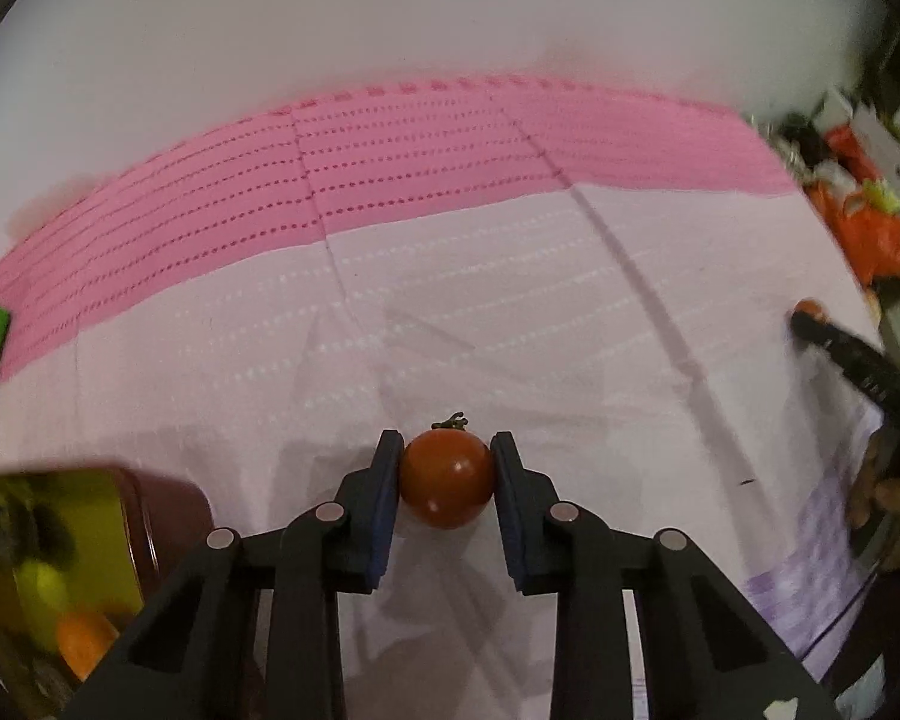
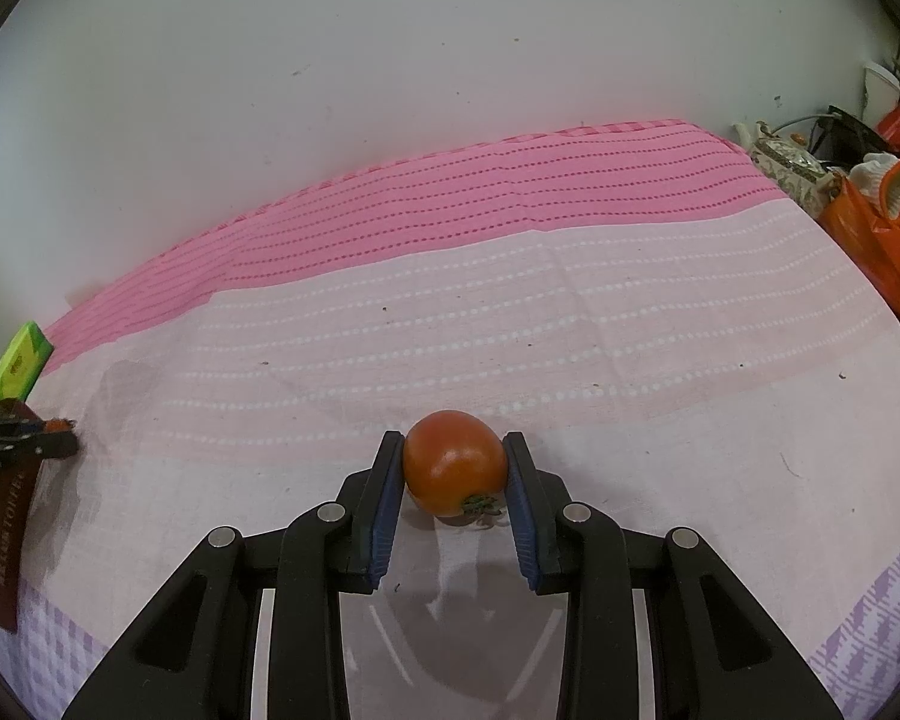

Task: Organize fruits
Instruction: 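Grasp the other red cherry tomato with the left gripper while the right gripper holds its tomato, then lower the cherry tomato into the tin tray and open the left gripper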

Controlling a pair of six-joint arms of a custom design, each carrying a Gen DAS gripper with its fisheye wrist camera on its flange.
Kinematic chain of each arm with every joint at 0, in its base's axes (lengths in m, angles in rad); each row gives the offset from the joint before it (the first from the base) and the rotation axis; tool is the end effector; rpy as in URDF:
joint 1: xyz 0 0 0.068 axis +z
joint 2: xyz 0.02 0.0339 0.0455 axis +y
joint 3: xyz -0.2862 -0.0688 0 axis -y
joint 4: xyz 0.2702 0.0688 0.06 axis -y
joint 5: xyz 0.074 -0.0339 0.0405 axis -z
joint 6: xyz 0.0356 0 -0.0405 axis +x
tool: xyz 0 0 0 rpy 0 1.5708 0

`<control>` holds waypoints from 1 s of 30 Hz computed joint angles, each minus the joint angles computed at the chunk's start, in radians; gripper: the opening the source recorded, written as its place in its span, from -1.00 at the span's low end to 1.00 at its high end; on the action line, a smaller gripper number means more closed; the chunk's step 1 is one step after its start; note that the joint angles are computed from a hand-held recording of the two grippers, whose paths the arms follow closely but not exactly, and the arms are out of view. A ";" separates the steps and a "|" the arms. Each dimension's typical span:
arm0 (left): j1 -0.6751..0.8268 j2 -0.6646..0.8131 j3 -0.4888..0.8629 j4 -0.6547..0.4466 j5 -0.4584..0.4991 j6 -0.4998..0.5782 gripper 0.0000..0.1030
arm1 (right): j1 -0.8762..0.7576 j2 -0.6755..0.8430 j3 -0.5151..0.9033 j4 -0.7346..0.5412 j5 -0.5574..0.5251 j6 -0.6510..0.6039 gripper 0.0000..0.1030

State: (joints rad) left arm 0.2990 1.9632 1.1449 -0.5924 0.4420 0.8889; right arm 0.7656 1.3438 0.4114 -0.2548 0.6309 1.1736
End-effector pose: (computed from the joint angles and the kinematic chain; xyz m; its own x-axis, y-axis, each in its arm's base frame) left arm 0.3627 0.0959 0.1169 -0.7507 0.5029 -0.4283 0.6057 0.7828 -0.1424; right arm 0.1611 0.1257 0.1158 -0.6279 0.4293 -0.6492 0.4616 0.8770 0.1335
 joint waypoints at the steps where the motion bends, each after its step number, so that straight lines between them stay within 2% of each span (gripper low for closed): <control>1: 0.011 -0.020 -0.021 0.001 0.016 -0.010 -0.50 | 0.001 0.002 0.001 -0.001 0.000 0.002 -0.35; 5: 0.076 -0.139 -0.146 -0.012 0.065 -0.021 -0.49 | 0.002 0.007 0.007 -0.008 0.002 0.002 -0.35; 11: 0.202 -0.325 -0.284 -0.087 0.107 0.100 -0.49 | 0.006 0.013 0.018 -0.029 0.006 0.013 -0.35; 19: 0.393 -0.361 -0.230 -0.308 0.152 0.243 -0.49 | 0.018 0.053 0.061 -0.090 0.019 0.029 -0.35; 23: 0.498 -0.372 -0.217 -0.370 0.162 0.344 -0.49 | 0.021 0.076 0.083 -0.119 0.024 0.033 -0.35; 26: 0.571 -0.342 -0.165 -0.423 0.172 0.394 -0.49 | 0.019 0.088 0.092 -0.132 0.025 0.031 -0.35; 30: 0.646 -0.269 -0.068 -0.477 0.193 0.405 -0.49 | 0.020 0.108 0.110 -0.151 0.029 0.032 -0.35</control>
